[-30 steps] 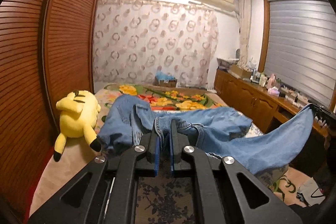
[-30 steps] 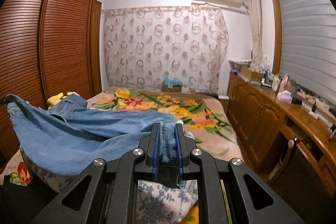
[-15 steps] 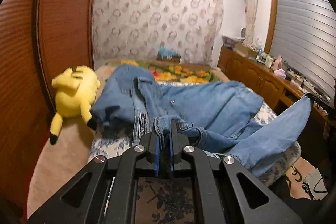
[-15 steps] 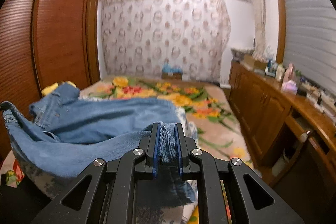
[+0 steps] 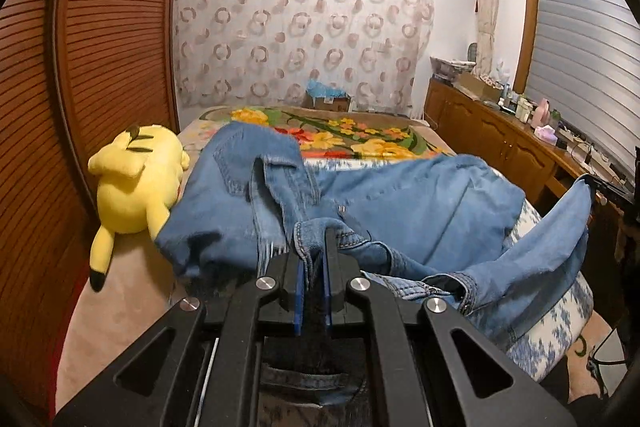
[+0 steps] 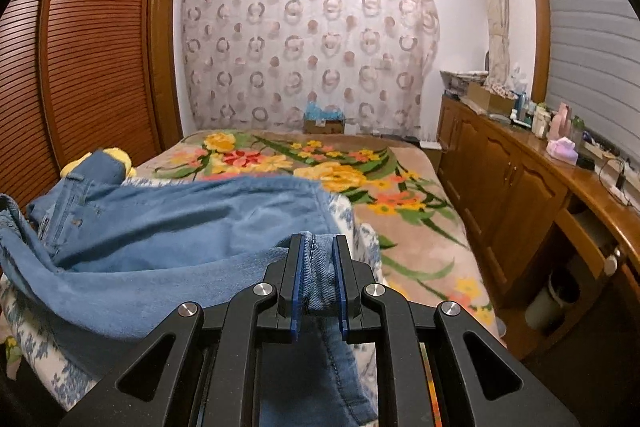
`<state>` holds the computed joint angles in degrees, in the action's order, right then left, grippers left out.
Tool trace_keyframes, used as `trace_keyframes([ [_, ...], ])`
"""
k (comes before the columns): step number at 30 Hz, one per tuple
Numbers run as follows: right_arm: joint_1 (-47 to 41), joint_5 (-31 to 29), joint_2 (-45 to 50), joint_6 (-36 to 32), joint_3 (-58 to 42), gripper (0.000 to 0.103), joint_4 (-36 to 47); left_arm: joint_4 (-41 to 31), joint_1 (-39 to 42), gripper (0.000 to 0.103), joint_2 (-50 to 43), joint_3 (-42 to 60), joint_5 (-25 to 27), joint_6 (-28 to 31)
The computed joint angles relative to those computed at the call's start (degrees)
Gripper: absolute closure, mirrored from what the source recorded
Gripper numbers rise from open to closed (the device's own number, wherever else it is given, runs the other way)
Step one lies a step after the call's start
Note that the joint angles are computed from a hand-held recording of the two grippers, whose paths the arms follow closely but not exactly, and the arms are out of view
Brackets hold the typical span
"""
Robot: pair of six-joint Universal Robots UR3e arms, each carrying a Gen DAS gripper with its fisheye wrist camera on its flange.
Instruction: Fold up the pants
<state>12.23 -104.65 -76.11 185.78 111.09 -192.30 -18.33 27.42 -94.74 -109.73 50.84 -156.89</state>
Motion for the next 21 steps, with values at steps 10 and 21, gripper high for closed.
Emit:
trace_keyframes([
  [10,-0.5,-0.6,6.1,-1.1,-4.5,0.089,-3.3,-4.2,-6.2,0.095,-12.7,20.2,4.7,-5.0],
  [21,-2.1,0.8,14.1,-2.3,-18.0,0.089,3.8,-12.5,-10.9,0.095,-27.9,42.2,9.7,-7.5],
])
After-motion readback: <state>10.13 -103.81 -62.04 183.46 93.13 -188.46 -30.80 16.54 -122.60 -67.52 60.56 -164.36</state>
